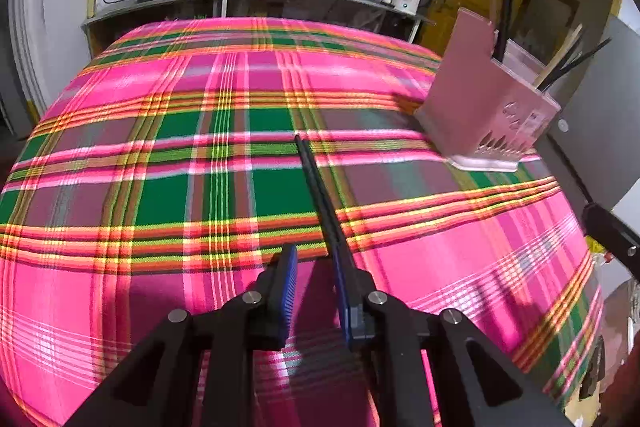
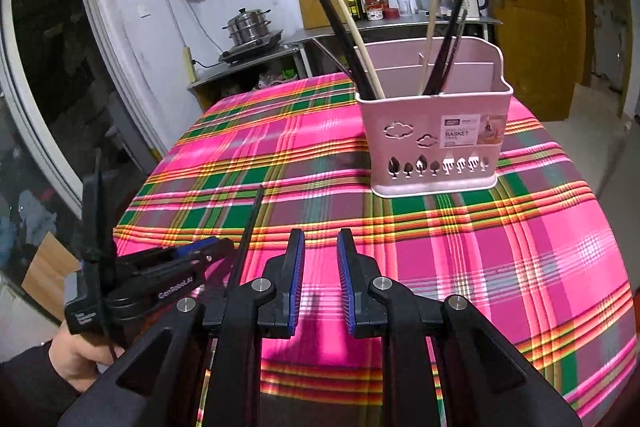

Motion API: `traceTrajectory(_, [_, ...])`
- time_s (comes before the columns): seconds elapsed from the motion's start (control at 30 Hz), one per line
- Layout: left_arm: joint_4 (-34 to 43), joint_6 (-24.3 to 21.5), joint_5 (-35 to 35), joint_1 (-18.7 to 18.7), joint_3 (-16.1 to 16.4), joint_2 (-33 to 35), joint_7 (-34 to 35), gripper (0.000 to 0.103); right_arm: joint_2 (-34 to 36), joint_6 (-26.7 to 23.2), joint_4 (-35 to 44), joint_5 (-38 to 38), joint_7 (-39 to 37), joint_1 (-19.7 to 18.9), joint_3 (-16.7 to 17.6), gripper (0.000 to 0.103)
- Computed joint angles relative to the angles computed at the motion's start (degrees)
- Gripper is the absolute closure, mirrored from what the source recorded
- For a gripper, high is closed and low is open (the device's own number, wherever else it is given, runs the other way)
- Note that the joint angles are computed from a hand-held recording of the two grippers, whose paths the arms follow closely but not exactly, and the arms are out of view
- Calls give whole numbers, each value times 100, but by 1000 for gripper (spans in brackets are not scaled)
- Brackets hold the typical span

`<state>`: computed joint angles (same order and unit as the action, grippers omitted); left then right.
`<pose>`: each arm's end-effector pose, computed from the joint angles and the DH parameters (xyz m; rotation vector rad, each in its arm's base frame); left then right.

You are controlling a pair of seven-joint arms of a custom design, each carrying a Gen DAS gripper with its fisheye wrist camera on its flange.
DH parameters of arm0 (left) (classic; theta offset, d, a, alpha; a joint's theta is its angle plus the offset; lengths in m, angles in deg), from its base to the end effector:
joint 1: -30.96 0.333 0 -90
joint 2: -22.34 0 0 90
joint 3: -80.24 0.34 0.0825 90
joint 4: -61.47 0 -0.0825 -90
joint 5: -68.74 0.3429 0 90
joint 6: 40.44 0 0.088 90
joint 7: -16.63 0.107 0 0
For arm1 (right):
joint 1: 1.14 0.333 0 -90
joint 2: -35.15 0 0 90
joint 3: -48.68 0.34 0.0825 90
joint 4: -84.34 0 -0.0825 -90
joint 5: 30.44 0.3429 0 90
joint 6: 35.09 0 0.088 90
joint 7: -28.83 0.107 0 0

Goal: Organize utensils
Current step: 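Move both tools back to the last chopsticks on the cloth, then grasp a black chopstick with the left tool while the right tool grasps another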

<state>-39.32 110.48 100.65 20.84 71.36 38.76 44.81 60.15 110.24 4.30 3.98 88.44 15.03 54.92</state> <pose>0.6125 -0.2123 0.5114 -2.1638 1.4993 -0.7506 0.6621 0.2464 0.5714 -1.9754 1.1487 -0.1907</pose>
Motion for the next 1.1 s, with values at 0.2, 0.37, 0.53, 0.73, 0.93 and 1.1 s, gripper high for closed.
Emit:
traceTrajectory(0.2, [104, -206, 407, -135, 115, 39, -300, 73, 89, -33, 80, 24, 51, -47, -16, 86])
traceTrajectory(0.37, [187, -274, 437, -131, 74, 90, -280, 67, 142, -44, 138, 48, 50, -82, -5, 86])
traceTrajectory(0.53, [388, -507, 567, -231, 86, 204, -219, 62, 158, -56, 147, 46, 70, -82, -3, 86])
traceTrajectory(0.73, [64, -123, 521, -131, 100, 31, -466, 62, 148, -48, 135, 32, 53, -93, -16, 86])
traceTrajectory(0.93, [-170, 55, 611, -83, 106, -104, -621, 62, 188, -56, 183, 2, 100, -91, -27, 86])
traceTrajectory(1.1, [89, -332, 695, -181, 84, 21, -465, 58, 193, -44, 188, -10, 101, -75, -11, 86])
